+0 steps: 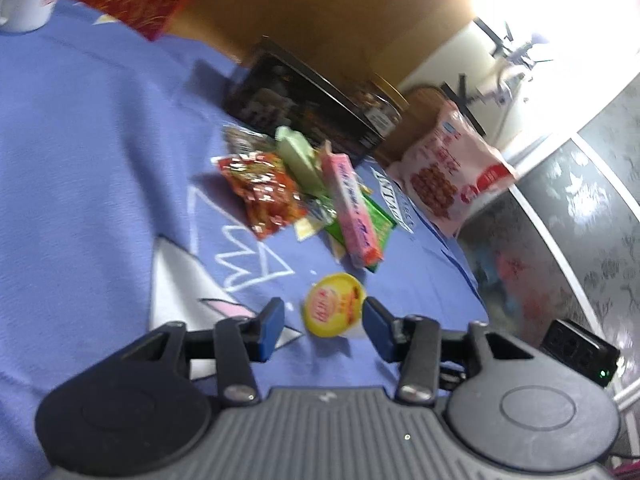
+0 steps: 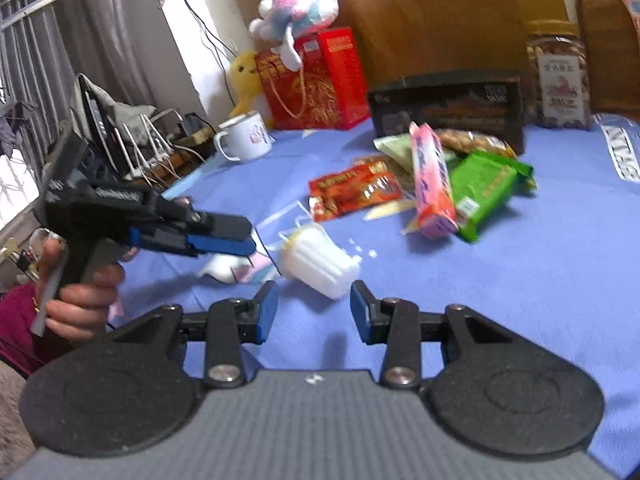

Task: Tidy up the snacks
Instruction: 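Close the left gripper on the yellow-lidded white cup, then lift the white cup with the left gripper and hold it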

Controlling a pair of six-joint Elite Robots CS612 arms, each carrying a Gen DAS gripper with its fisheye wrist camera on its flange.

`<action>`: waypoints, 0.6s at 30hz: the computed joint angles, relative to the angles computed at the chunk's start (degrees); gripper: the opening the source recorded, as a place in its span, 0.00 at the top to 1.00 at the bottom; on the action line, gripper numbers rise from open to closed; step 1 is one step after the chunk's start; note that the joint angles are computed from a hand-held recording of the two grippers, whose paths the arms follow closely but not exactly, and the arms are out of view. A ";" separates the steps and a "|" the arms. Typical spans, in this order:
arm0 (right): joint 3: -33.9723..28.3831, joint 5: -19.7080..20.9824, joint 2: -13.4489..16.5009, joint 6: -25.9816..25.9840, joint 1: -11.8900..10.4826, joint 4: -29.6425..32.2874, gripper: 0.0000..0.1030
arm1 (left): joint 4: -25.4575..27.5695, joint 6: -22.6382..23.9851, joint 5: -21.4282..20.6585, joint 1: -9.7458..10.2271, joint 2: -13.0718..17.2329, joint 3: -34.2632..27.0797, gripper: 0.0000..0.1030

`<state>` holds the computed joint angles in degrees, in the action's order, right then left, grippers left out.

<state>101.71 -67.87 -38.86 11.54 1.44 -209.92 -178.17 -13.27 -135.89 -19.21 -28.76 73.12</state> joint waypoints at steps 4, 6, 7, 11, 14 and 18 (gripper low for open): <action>-0.59 -1.99 0.26 -1.31 0.41 2.48 0.58 | -0.02 3.18 -0.04 -0.64 -0.99 1.00 0.52; -0.94 -2.01 0.40 -2.39 0.41 3.13 0.58 | -0.44 3.75 -0.62 -0.70 -1.26 1.30 0.49; -1.26 -2.03 0.50 -3.06 0.45 3.46 0.58 | -0.94 3.84 -0.61 -0.77 -1.45 1.56 0.45; -1.83 -1.96 0.75 -5.03 0.39 4.25 0.58 | -2.09 5.38 -0.54 -1.23 -2.08 2.38 0.43; -2.49 -1.95 0.95 -6.34 0.44 4.98 0.58 | -0.79 6.94 1.20 -1.72 -2.32 2.50 0.46; -3.36 -1.74 1.23 -7.84 0.52 5.91 0.57 | 2.22 7.83 2.12 -2.07 -1.93 1.65 0.59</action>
